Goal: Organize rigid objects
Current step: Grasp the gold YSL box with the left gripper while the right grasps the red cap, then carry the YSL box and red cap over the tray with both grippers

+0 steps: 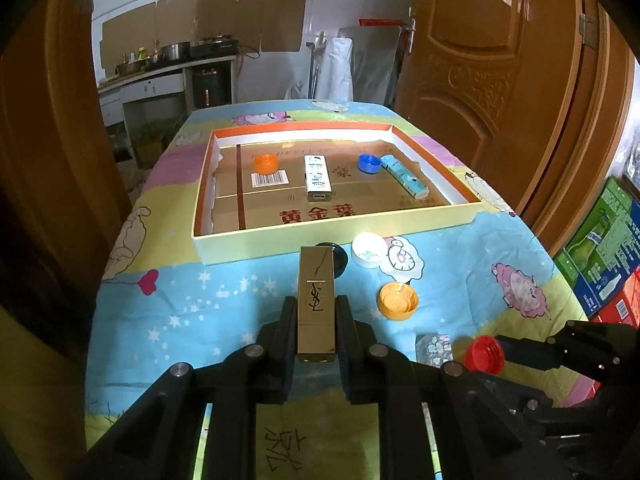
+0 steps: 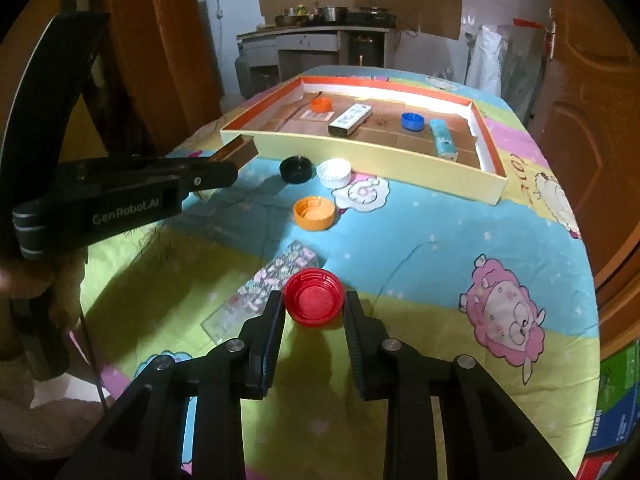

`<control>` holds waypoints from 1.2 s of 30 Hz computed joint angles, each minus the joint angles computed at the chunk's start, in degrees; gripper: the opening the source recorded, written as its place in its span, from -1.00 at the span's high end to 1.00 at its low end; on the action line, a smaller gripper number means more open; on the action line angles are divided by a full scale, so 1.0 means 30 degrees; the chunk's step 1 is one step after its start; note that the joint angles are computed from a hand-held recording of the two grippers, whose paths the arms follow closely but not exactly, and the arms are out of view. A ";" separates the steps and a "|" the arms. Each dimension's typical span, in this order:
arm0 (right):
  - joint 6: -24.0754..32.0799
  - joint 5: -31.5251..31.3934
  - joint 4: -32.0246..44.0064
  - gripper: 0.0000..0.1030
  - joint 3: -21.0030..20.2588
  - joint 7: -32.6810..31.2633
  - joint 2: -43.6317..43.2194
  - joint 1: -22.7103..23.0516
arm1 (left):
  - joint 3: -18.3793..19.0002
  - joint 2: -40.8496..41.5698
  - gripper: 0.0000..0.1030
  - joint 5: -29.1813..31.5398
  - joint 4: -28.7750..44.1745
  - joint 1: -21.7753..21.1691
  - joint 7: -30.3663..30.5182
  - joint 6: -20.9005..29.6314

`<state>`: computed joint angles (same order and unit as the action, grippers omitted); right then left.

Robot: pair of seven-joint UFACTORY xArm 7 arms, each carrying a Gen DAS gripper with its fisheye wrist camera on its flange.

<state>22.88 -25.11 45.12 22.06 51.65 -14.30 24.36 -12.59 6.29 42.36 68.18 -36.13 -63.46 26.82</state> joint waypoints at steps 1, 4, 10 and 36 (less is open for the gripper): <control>0.0014 -0.0040 0.0037 0.41 0.0000 0.0029 -0.0027 -0.0029 | 0.0000 -0.0008 0.65 -0.0008 0.0029 -0.0001 -0.0005 0.0002; 0.0024 -0.0046 0.0131 0.41 -0.0041 0.0012 -0.0064 -0.0076 | 0.0008 -0.0021 0.65 0.0023 0.0114 0.0001 -0.0027 0.0047; -0.0019 -0.0197 0.0381 0.41 -0.0101 -0.0069 -0.0082 -0.0257 | 0.0017 0.0072 0.65 0.0117 0.0413 -0.0061 -0.0129 0.0352; -0.0623 -0.1867 0.3069 0.41 -0.1233 -0.0729 0.1863 -0.1140 | 0.0944 0.2061 0.65 -0.1046 0.3110 -0.0440 0.0860 0.0780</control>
<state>21.01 -30.71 54.33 18.36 49.46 -8.71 20.94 -9.76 12.47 39.22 77.51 -37.45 -60.88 29.16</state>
